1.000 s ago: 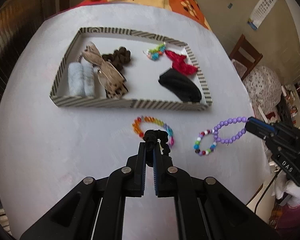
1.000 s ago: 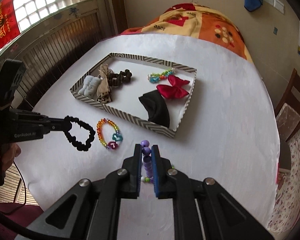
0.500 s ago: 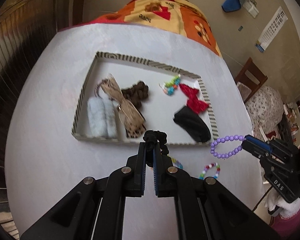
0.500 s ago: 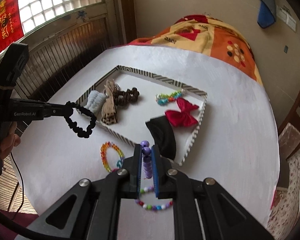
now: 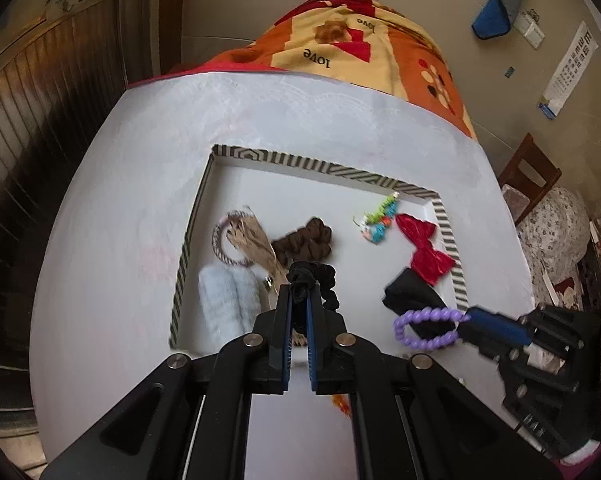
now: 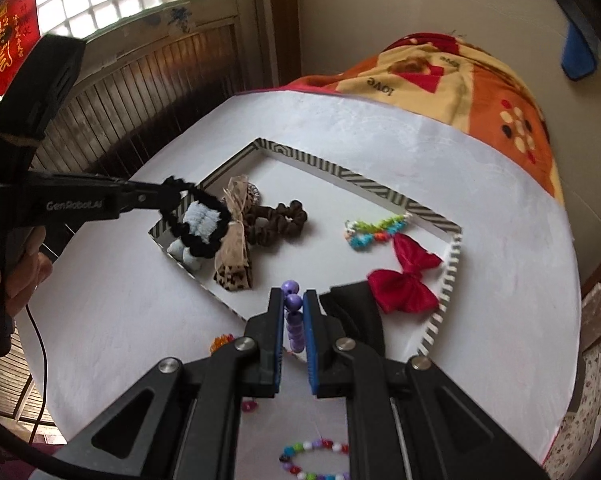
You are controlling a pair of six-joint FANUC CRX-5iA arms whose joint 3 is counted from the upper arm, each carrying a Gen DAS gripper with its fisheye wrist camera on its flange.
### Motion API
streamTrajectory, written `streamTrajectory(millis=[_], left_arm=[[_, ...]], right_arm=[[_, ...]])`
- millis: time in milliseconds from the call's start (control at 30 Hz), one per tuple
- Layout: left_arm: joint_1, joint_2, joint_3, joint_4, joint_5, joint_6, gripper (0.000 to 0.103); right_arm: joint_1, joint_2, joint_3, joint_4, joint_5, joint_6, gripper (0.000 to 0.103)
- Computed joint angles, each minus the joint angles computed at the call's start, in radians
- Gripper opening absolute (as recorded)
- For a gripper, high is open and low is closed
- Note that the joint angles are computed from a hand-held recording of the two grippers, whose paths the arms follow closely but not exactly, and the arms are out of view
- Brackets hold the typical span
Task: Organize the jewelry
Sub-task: 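Carry the black scrunchie and purple bracelet over the striped tray, then lower both items into the tray and open both tools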
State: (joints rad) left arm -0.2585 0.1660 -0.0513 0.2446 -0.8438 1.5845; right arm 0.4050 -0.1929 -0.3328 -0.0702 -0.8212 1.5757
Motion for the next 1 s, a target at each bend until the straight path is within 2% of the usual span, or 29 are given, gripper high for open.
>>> streamTrajectory(millis=[367, 500, 733, 867, 1000], left_arm=[[0.022, 0.148, 0.144, 0.016, -0.02, -0.003, 0.0], [0.025, 0.211, 0.209, 0.032, -0.032, -0.007, 0.0], [0.025, 0.333, 0.329, 0.016, -0.067, 0.036, 0.0], [0.027, 0.396, 0.383, -0.019, -0.094, 0.088, 0.0], [0.036, 0.419, 0.366, 0.023, -0.062, 0.078, 0.0]], right_arm=[[-0.025, 0.154, 0.127, -0.146, -0.046, 0.129, 0.009], [-0.083, 0.236, 0.192, -0.231, -0.079, 0.186, 0.009], [-0.101, 0.328, 0.208, -0.156, -0.04, 0.109, 0.009], [-0.121, 0.357, 0.219, -0.176, -0.033, 0.087, 0.009], [-0.118, 0.373, 0.221, -0.169, -0.024, 0.076, 0.009]])
